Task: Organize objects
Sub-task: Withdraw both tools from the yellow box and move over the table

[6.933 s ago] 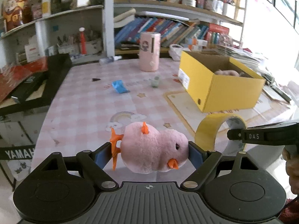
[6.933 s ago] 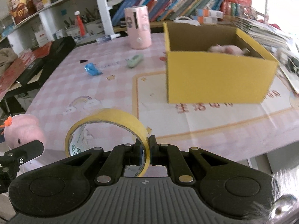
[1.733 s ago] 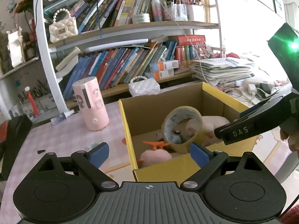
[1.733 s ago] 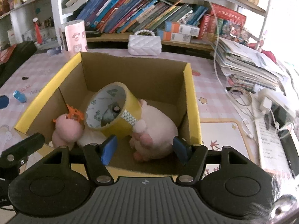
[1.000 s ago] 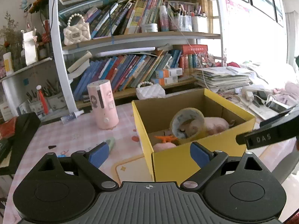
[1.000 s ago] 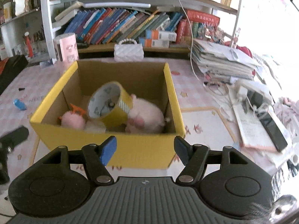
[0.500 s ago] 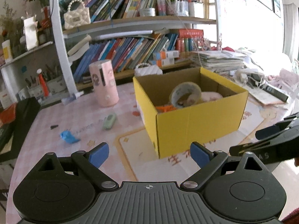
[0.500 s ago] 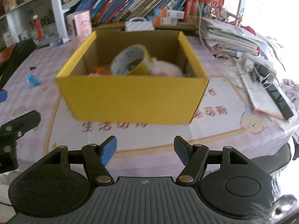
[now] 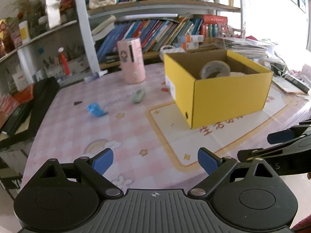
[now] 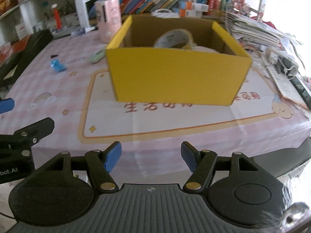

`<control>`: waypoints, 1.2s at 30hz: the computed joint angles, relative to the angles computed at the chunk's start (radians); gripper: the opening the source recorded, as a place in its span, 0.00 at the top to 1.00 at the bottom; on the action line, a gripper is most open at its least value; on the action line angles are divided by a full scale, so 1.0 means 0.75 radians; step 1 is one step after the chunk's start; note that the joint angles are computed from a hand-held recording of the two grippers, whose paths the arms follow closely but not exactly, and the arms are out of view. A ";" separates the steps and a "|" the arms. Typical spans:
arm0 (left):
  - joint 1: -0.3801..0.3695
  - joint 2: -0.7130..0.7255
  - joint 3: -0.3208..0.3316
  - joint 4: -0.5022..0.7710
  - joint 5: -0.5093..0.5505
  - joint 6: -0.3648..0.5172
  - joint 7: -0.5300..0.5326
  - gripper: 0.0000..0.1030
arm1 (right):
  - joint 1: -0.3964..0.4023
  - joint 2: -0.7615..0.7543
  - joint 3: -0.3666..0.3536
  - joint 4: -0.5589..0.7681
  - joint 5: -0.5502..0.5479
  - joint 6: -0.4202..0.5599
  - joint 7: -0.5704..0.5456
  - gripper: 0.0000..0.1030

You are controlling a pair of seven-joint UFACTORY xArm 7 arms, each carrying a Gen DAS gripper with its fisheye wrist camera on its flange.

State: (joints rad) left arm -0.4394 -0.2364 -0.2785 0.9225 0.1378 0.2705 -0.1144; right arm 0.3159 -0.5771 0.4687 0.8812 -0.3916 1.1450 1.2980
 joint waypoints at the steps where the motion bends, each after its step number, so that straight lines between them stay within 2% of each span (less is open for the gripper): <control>1: -0.002 -0.012 0.009 -0.012 -0.007 0.006 0.007 0.07 | 0.001 0.019 0.007 0.010 0.000 -0.006 0.000 0.35; 8: 0.032 -0.102 0.036 -0.095 -0.032 0.033 0.017 0.07 | 0.027 0.144 0.020 0.083 -0.029 -0.051 0.017 0.33; 20: 0.121 -0.191 0.059 -0.167 -0.019 0.032 -0.003 0.07 | 0.117 0.353 -0.020 0.223 -0.149 -0.129 -0.001 0.33; 30: 0.128 -0.201 0.109 -0.187 -0.064 -0.004 0.087 0.07 | 0.184 0.470 -0.049 0.322 -0.255 -0.116 0.067 0.34; 36: 0.122 -0.182 0.132 -0.181 -0.114 -0.026 0.123 0.07 | 0.228 0.525 -0.077 0.375 -0.305 -0.107 0.059 0.35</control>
State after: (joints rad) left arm -0.3476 -0.3730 -0.1791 0.7870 0.0525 0.2511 -0.0218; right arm 0.4869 -0.1831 0.4112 1.1625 -0.6207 1.0645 1.3419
